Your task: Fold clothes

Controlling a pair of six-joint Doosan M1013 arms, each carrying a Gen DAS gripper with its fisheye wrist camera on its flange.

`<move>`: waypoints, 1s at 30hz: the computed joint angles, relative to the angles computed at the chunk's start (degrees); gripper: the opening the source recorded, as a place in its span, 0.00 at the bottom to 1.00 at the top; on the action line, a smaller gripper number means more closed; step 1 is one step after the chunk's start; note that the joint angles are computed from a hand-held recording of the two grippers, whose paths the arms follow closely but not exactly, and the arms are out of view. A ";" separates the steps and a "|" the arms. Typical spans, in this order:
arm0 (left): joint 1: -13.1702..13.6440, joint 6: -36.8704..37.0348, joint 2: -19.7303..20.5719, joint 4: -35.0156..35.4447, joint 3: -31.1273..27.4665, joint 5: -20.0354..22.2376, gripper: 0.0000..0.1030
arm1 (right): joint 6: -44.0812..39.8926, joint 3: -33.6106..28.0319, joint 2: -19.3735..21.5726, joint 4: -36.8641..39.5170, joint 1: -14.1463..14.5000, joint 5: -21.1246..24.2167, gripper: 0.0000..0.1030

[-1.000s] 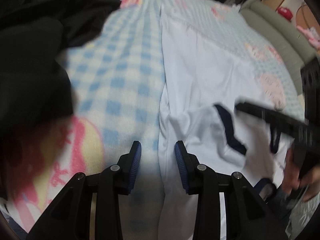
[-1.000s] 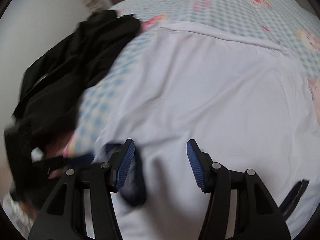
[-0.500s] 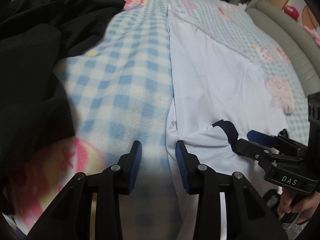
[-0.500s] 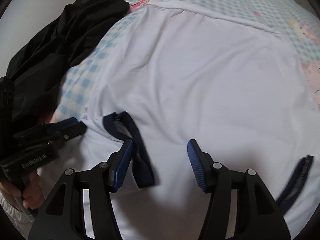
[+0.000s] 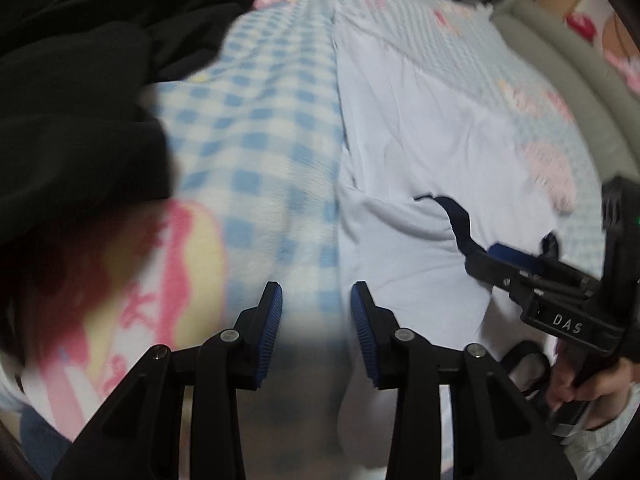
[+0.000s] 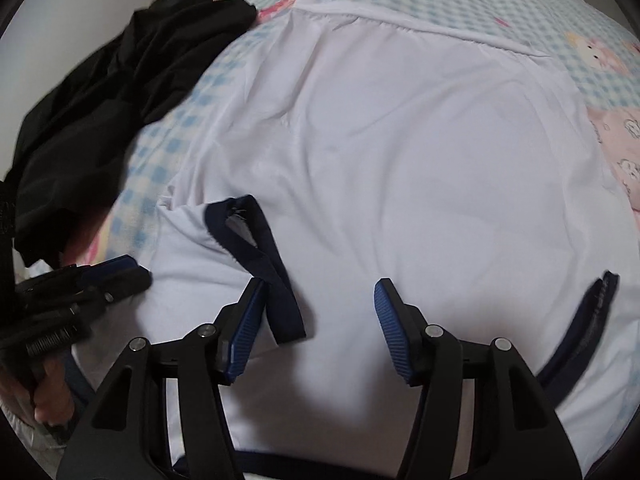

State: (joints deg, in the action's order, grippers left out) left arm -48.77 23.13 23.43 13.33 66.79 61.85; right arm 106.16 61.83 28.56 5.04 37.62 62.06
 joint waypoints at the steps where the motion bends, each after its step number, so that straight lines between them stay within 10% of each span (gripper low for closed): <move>1: -0.11 -0.16 -0.49 -0.22 0.65 -1.27 0.37 | -0.50 0.69 -0.66 0.81 -0.02 -1.21 0.57; 24: -2.42 1.45 0.11 -1.71 -0.18 5.99 0.40 | 0.69 4.60 -3.37 -2.14 0.52 -1.71 0.57; 28: -2.27 -5.04 -5.15 -1.41 7.87 -10.36 0.40 | 0.95 6.90 -5.38 -0.31 -0.37 -5.28 0.57; 30: -2.76 -5.82 -4.88 0.27 7.49 -11.10 0.40 | -0.46 8.17 -6.40 2.92 -0.79 -8.45 0.57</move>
